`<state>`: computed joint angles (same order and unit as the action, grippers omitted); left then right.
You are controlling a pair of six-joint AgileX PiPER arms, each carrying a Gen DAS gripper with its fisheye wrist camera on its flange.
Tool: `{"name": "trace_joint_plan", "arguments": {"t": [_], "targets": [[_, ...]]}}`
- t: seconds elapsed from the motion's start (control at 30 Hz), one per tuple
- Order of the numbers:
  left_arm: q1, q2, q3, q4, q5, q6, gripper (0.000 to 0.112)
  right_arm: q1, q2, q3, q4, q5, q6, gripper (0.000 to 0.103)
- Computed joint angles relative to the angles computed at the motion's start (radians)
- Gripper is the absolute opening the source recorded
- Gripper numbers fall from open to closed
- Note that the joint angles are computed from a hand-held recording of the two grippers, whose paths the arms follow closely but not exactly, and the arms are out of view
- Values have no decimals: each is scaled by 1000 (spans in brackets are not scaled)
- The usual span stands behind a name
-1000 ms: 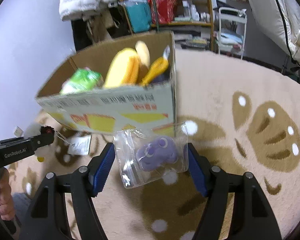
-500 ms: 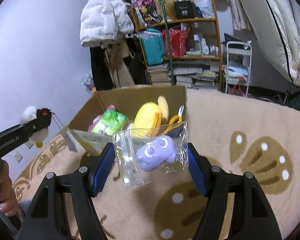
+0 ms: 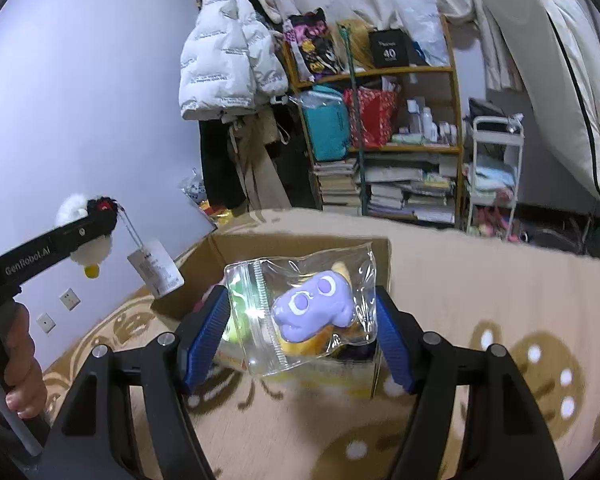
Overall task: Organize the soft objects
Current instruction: 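Lift the white plush and purple bag over the box and release them inside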
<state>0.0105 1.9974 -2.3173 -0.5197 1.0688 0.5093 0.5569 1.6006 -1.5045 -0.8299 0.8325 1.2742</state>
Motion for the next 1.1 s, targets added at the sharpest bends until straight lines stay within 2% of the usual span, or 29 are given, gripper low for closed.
{"name": "trace_joint_plan", "arguments": {"t": [0.13, 0.23, 0.37, 0.47, 0.5, 0.63, 0.83, 0.9, 0.97, 1.03, 1.1], "targets": [[-25, 81, -155, 31, 41, -24, 33, -76, 34, -51, 52, -37, -74, 74], [-43, 136, -243, 43, 73, -37, 33, -146, 44, -67, 129, -104, -120, 75], [-70, 116, -151, 67, 8, -13, 33, -209, 51, -46, 163, -191, -140, 75], [-90, 138, -149, 99, 10, -9, 33, -226, 40, 20, 113, -264, -56, 75], [-97, 164, -183, 113, 35, -20, 34, -231, 43, 35, 96, -279, -31, 75], [-111, 192, -199, 136, 53, -29, 35, -243, 87, 14, 156, -282, -90, 75], [-130, 228, -220, 188, 82, -41, 35, -211, 131, -47, 151, -250, -166, 76], [-134, 222, -199, 208, 67, -45, 42, -202, 142, -62, 152, -241, -187, 77], [-136, 192, -135, 234, 13, -42, 59, -196, 153, -75, 162, -234, -211, 77], [-133, 180, -108, 245, -11, -35, 60, -193, 161, -81, 172, -231, -233, 78], [-132, 204, -155, 257, 24, -47, 61, -196, 168, -87, 190, -230, -253, 80]]}}
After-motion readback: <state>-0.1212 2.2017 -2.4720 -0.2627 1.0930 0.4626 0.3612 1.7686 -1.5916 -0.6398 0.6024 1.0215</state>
